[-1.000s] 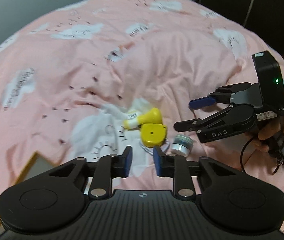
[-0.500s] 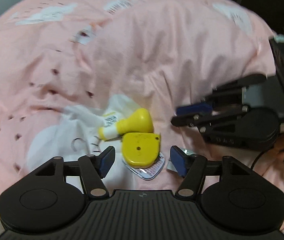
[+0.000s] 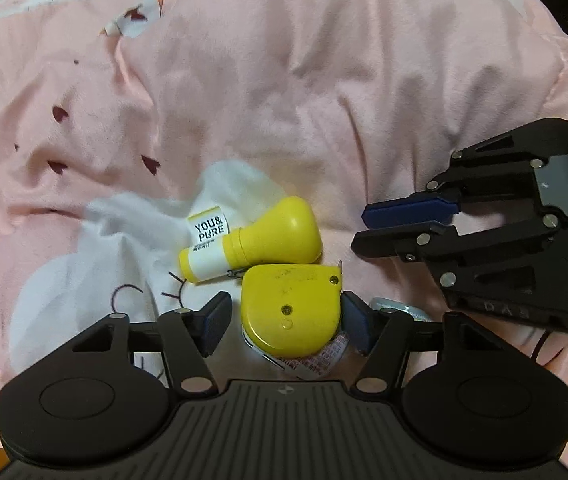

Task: Organize rigid objects
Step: 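Grasp the yellow round case with the left tool while the right tool grasps the yellow YOU&PURE bottle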

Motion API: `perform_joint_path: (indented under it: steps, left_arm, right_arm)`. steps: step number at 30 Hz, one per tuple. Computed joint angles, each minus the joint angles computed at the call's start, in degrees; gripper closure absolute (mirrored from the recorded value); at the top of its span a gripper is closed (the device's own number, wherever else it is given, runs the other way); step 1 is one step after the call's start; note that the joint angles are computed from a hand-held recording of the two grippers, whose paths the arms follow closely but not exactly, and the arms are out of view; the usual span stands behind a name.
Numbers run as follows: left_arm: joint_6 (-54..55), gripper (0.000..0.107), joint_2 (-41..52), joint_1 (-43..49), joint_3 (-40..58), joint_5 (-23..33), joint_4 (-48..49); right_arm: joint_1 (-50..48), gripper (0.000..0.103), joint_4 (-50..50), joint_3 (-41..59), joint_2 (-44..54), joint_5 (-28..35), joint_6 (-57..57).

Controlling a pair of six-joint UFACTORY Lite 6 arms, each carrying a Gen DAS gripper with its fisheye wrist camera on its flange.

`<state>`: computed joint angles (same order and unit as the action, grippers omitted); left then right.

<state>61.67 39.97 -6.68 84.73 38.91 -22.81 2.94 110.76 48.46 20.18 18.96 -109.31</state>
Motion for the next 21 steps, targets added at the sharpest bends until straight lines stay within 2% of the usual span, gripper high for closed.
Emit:
perform_joint_path:
  steps: [3, 8, 10, 12, 14, 17, 19, 21]
  left_arm:
    - [-0.91, 0.046, 1.86, -0.09, 1.94, 1.52, -0.44]
    - [0.49, 0.046, -2.62, 1.2, -2.82, -1.5, -0.65]
    - [1.49, 0.046, -4.91, 2.67, -4.08, -0.9, -0.97]
    - [1.95, 0.046, -6.96, 3.98, -4.96, -0.36, -0.84]
    - [1.64, 0.046, -8.67, 4.88, -5.53, -0.53, -0.51]
    - [0.15, 0.046, -9.56, 6.43, -4.64, 1.04, -0.23]
    - [-0.01, 0.046, -10.41, 7.15, -4.6, 1.57, -0.56]
    - [-0.07, 0.046, -10.99, 7.78, -4.68, 1.69, -1.26]
  right_arm:
    - [-0.41, 0.092, -0.37, 0.48, 0.62, 1.08, -0.14]
    - [-0.25, 0.09, 2.64, -0.13, 0.05, 2.27, -4.65]
    - [0.5, 0.084, 5.88, -0.36, -0.23, 2.47, -8.59]
    - [1.05, 0.07, 8.42, -0.46, -0.56, 3.1, -11.87]
    - [1.7, 0.063, 10.78, -0.08, -0.32, 3.88, -15.12]
    - [3.93, 0.059, 15.54, 2.4, 1.55, 2.51, -21.47]
    - [4.8, 0.059, 13.34, 6.17, 4.37, 1.63, -20.59]
    - [4.64, 0.056, 3.44, 10.54, 7.52, 1.16, -11.31]
